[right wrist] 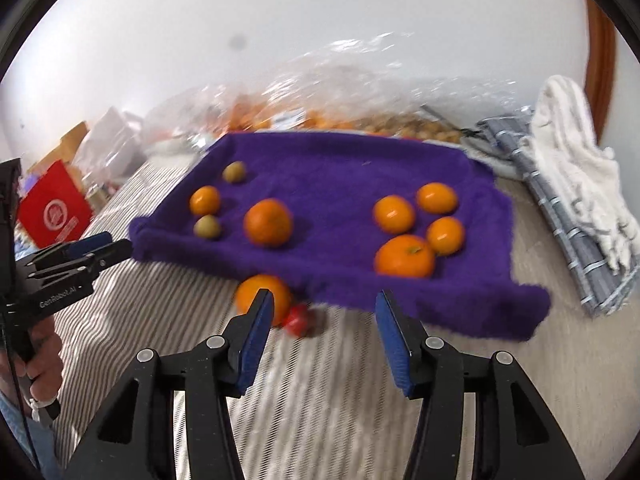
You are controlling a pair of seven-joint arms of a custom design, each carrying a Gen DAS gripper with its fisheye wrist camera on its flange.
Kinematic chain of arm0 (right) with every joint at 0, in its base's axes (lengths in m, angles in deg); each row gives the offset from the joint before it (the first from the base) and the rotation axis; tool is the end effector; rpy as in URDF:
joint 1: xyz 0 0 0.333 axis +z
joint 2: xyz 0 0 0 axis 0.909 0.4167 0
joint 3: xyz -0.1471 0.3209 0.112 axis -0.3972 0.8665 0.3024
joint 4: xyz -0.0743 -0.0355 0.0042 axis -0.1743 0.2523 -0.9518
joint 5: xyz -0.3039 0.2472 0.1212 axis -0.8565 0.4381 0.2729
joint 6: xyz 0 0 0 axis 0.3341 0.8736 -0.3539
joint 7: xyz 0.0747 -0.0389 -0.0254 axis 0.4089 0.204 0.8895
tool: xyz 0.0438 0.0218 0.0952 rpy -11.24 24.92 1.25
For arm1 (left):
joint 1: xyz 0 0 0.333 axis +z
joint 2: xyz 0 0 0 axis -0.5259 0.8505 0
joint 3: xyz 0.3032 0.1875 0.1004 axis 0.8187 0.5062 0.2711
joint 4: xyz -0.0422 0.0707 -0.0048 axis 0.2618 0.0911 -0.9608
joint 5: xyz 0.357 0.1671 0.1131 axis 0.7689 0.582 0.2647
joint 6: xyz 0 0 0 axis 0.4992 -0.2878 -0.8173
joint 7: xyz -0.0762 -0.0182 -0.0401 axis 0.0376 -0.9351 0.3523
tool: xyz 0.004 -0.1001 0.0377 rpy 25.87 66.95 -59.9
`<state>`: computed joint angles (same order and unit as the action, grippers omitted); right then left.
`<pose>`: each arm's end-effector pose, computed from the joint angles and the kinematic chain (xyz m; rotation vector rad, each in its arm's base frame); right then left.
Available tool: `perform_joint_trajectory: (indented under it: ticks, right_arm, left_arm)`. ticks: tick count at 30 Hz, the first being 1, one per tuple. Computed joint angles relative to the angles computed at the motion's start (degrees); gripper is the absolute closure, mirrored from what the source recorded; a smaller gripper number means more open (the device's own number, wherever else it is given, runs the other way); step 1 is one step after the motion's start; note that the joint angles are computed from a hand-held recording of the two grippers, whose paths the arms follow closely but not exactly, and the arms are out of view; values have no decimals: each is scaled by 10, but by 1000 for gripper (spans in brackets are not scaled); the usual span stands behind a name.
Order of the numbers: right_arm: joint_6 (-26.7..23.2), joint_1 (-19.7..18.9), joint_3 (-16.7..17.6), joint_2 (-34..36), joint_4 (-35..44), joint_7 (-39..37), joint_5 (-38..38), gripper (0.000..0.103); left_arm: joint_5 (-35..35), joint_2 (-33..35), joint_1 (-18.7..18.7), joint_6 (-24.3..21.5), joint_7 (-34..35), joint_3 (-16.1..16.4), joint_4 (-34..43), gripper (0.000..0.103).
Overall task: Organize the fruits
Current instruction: 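Grasp the red strawberry with the right gripper while the left grasps an orange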
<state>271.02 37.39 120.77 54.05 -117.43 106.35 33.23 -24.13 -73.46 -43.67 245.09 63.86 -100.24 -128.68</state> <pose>0.4324 0.0937 0.4320 -1.6354 1.9041 -0.7210 0.5222 -0.1738 0.4421 -1.5000 2.1211 -0.9494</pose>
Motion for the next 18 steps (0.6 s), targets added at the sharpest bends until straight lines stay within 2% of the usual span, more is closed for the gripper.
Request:
perform_joint_trajectory:
  ticks: [2, 4, 5, 7, 10, 13, 18]
  right_arm:
    - [-5, -10, 17, 13, 5, -1, -8, 51]
    - [-14, -38, 49, 19, 11, 14, -30, 57]
    - [-18, -42, 53, 26, 14, 19, -41, 59]
    - [-29, -35, 48, 40, 20, 24, -57, 63]
    - [-58, -76, 85, 56, 42, 61, -113, 65]
    - [-65, -74, 75, 79, 55, 77, -144, 65]
    - [-41, -61, 46, 95, 59, 109, -201, 65]
  left_arm:
    - [-62, 0, 2, -10, 58, -2, 2, 56]
    - [-102, 3, 3, -16, 97, -2, 2, 56]
    - [-111, 5, 3, -19, 106, -3, 3, 56]
    - [-64, 8, 5, -38, 63, 3, -2, 56]
    - [-73, 8, 11, -53, 66, 2, -1, 56]
    - [-95, 6, 13, -61, 82, 3, -1, 56]
    - [-96, 5, 11, -61, 84, 5, -3, 56]
